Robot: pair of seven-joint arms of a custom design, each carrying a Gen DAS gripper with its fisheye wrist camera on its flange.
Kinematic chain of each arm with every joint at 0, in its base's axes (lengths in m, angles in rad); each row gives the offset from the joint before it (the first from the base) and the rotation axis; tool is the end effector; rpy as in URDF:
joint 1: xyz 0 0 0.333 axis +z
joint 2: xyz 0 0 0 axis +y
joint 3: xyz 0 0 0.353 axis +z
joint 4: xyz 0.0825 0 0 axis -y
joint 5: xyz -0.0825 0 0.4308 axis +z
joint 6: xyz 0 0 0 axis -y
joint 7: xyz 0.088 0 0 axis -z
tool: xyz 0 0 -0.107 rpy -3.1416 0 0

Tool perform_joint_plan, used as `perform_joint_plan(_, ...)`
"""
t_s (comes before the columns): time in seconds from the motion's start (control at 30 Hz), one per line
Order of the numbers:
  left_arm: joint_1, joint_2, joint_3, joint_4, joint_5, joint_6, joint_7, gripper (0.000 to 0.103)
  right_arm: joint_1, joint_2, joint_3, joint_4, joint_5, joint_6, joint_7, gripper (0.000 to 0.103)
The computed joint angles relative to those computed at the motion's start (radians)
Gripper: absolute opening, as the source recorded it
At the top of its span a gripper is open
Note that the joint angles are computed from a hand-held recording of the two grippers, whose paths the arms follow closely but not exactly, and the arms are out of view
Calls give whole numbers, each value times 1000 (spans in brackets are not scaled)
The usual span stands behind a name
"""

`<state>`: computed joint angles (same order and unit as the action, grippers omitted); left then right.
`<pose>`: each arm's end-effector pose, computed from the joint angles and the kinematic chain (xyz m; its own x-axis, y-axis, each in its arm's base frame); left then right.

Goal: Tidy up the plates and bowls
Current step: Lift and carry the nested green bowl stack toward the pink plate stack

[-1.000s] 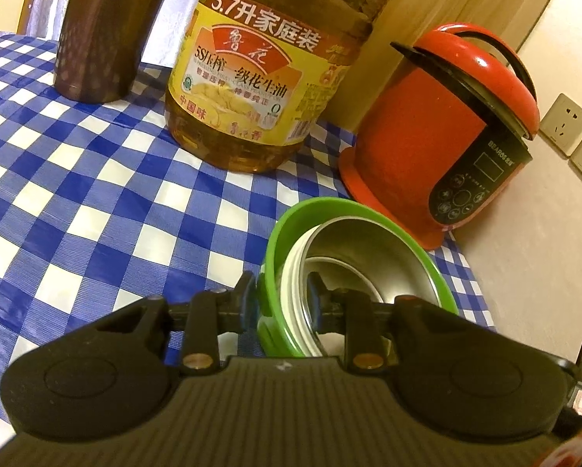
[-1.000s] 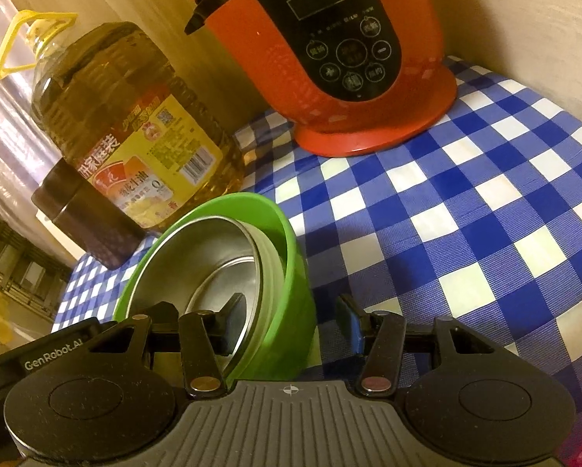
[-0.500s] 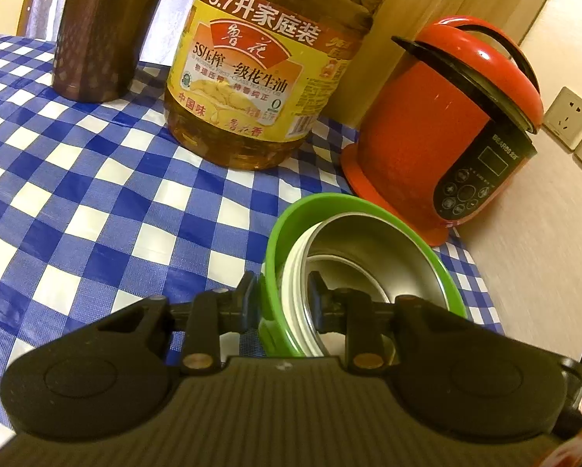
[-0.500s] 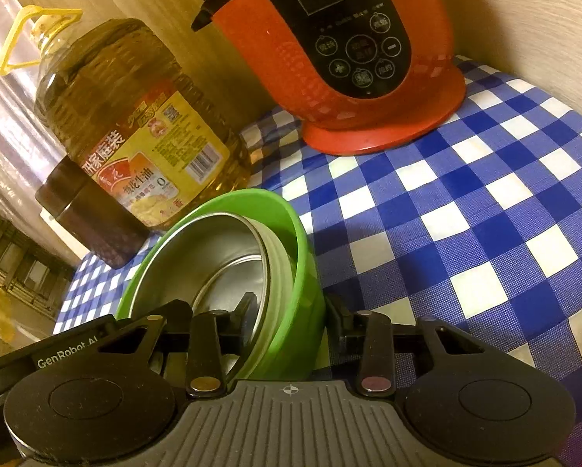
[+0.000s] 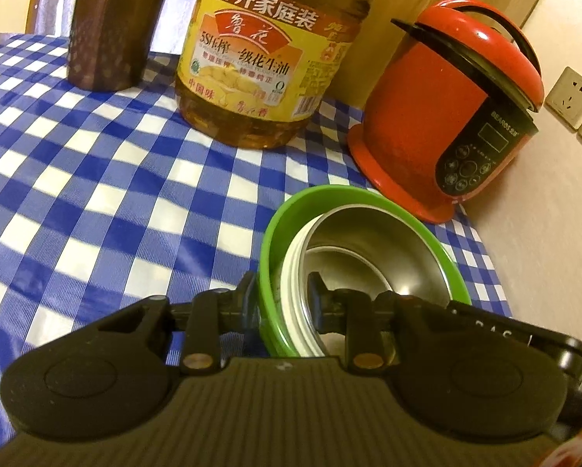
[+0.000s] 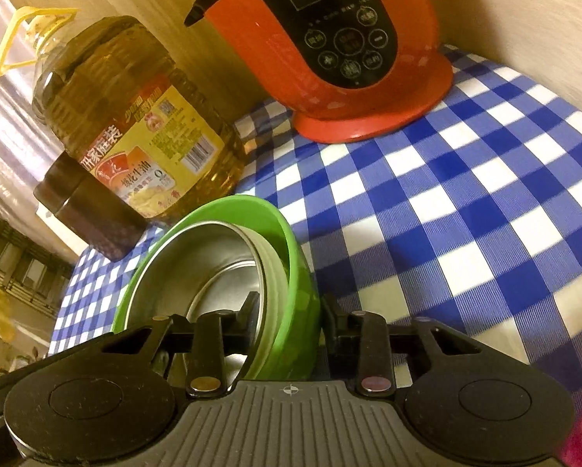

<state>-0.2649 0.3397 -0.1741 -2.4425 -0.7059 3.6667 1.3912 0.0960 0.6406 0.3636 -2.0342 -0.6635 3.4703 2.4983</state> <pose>0.5187 -0.1499 0.2513 0.3523 -0.8509 0.3897 -0.5939 -0.5251 -0.6096 0.5775 0.3422 0.2351 0.2532 -0.8110 -0.5274 -0.8324 0.0952 -0.5459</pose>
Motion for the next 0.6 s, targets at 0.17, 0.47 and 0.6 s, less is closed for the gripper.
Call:
perform_joint_plan(0.17,-20,-45,-5,-45,-42,-21,9,24,-25,-33,23,-47,-22,-14,2,32)
perform_joint_plan(0.47,-70,-148,-33,-154,-139,-42,6,24,-66,-139,61,-191,-46,-23,32,32)
perform_joint_plan(0.6,-118,-207,-52,-196,-256,-46,69,23,-49,-214,40,-282,-50,8,65,32)
